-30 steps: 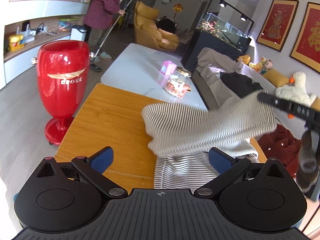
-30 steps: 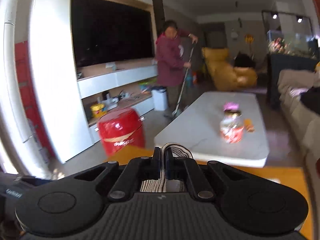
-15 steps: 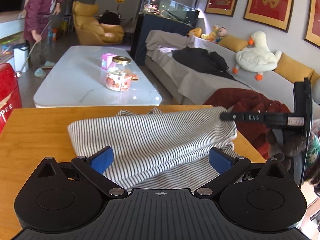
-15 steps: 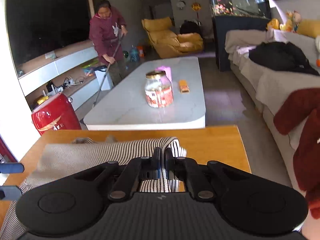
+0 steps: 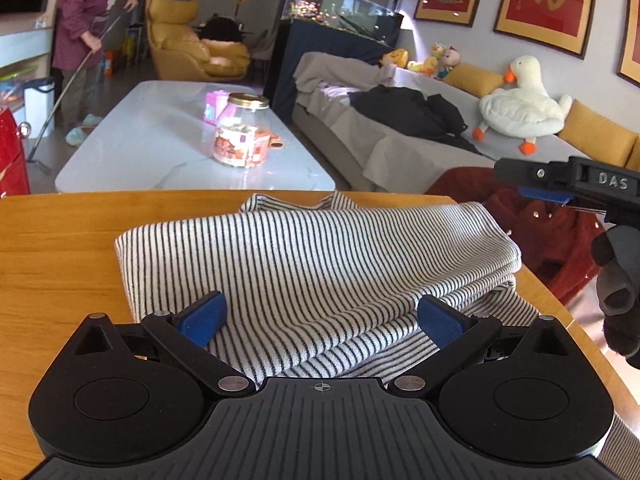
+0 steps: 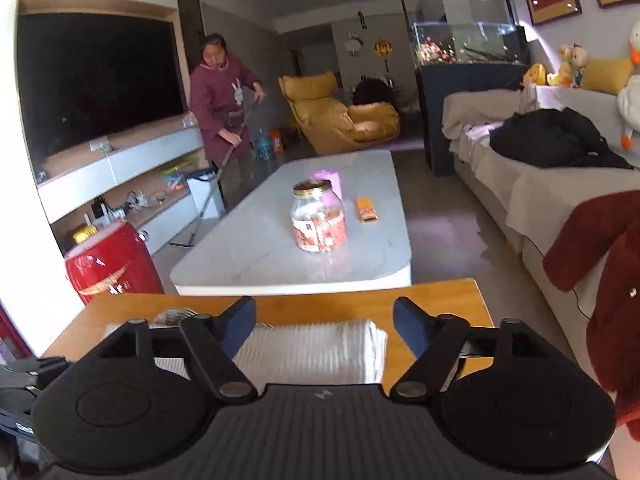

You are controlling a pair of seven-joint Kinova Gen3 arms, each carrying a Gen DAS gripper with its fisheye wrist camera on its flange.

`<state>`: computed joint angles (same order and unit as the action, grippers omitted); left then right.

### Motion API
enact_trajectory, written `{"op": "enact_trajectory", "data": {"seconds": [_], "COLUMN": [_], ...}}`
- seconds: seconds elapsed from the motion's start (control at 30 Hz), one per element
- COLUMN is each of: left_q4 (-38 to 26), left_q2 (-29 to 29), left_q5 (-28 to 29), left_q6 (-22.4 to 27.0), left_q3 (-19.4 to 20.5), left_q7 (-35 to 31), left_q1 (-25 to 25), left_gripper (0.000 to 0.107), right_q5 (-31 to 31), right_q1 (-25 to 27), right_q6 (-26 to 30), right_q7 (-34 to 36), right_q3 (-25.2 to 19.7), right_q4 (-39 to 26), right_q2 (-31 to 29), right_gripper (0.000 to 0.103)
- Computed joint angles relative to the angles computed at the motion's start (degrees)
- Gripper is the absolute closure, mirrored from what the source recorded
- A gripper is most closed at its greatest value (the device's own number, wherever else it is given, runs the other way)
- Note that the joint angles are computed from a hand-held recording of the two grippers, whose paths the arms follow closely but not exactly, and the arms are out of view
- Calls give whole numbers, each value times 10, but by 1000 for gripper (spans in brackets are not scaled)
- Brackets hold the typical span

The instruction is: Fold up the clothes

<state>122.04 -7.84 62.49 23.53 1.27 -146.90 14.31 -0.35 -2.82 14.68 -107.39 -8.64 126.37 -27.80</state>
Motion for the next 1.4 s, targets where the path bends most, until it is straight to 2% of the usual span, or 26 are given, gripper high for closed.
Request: {"op": "enact_trajectory", "data": {"seconds": [0.03,0.07,0.1,0.23,0.3,0.37,0.47,0.53,0.6,0.67,0.77,0.83,0.87,1.0,1.1,1.13,1.2,1.27,1.33,1.4], "left_q4": [0,0,0,-2,-5,-6,-6,-5,-4,-13,-44,-64,-71,-63,-56,-55,-51,-52,-51,-54], "left_q2": [0,0,0,-2,-2,-4,-11,-20,-32,-39,-16,17,34,47,44,43,39,39,41,42], "left_q5": [2,3,3,-25,-45,-62,-93,-124,-145,-129,-70,-65,-58,0,3,1,-3,-3,4,3], "left_q6": [1,1,0,-6,-10,-9,-2,5,18,42,96,120,131,149,141,137,130,133,139,143], "left_q3": [-1,-1,-1,8,11,10,10,4,19,-6,-71,-71,-59,-51,-29,-20,-8,-4,-4,-3], "left_q7": [-1,-2,-2,23,41,55,80,102,110,113,89,100,99,55,35,31,29,27,22,28], "left_q1": [0,0,0,-1,2,5,11,22,6,13,32,14,-9,-42,-60,-65,-72,-77,-82,-86], "left_gripper": [4,4,4,4,4,4,4,4,4,4,4,4,4,4,4,4,4,4,4,4], "right_q5": [-15,-39,-62,-155,-194,-225,-240,-211,-166,-123,-57,-12,11,104,174,197,244,291,337,384], "right_q1": [-27,-53,-80,-179,-227,-240,-216,-207,-209,-208,-197,-182,-182,-244,-296,-304,-289,-238,-185,-132], "right_q6": [-12,-24,-35,-58,-94,-108,-93,-88,-87,-90,-90,-87,-87,-103,-88,-72,-48,-42,-2,44], "right_q7": [9,22,25,28,65,112,136,107,60,13,-57,-103,-126,-220,-275,-292,-329,-363,-370,-377], "right_q3": [17,37,59,161,204,212,189,179,176,169,151,131,128,186,229,229,200,148,98,51], "right_q4": [2,6,9,24,56,73,83,90,97,101,99,98,98,111,105,97,83,78,53,28], "right_q2": [3,8,19,73,75,64,46,34,21,17,21,23,22,11,6,6,10,-12,-24,-9], "right_gripper": [12,2,0,0,0,0,0,0,0,0,0,0,0,0,0,0,0,0,0,4]}}
